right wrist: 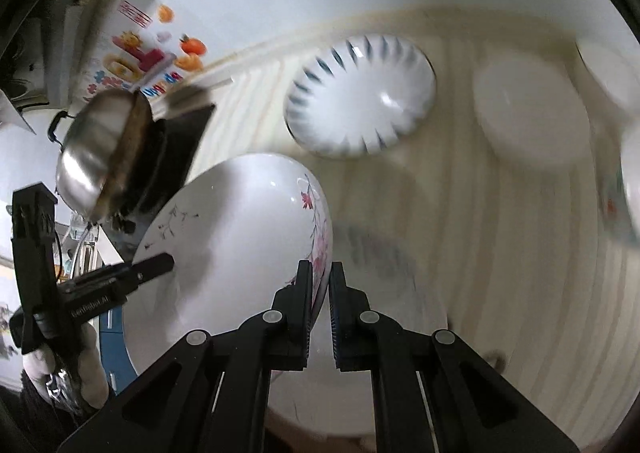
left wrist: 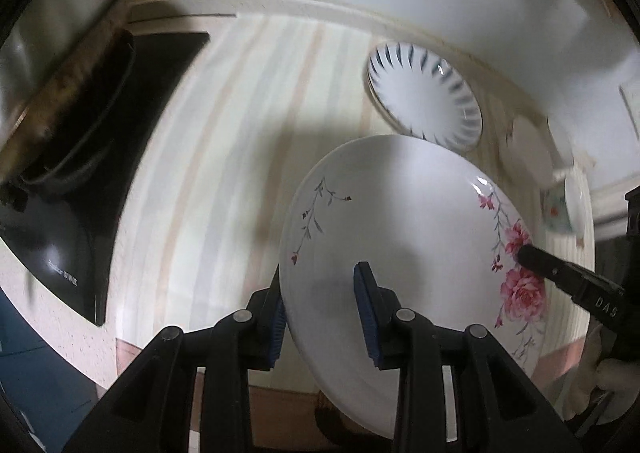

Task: Organize plates and bowls

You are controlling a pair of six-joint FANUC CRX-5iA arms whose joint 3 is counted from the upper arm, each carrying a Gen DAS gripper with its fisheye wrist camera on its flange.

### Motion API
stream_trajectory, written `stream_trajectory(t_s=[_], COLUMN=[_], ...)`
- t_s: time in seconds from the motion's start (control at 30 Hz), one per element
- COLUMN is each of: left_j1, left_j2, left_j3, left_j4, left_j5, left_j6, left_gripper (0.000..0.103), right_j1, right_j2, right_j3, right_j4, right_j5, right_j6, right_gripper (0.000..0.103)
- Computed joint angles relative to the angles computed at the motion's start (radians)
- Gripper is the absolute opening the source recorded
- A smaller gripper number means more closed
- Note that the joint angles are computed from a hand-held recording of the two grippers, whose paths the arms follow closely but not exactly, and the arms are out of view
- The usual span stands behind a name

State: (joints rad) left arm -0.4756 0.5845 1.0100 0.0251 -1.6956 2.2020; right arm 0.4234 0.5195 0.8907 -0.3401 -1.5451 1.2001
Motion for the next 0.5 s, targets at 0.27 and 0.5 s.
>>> stream_trajectory(t_s=[0.27,0.5], left_j1=[-0.025,-0.040], left_j2=[0.052,0.111], left_j3=[0.024,0.080], left_j4=[0.015,0.025], left_j5=[-0.040,-0.084], left_j6=[-0.048,-0.075], left_gripper=[0.029,0.029], right_j1=[-0.004,-0.013], right_j2=[-0.148,-0.156], right_j3=[-0.311,-0.348], right_j4=[-0.007,0.007], right_j5=[0.113,0.118], right_j6=[-0.053,-0.069], right_gripper=[0.009,0.009])
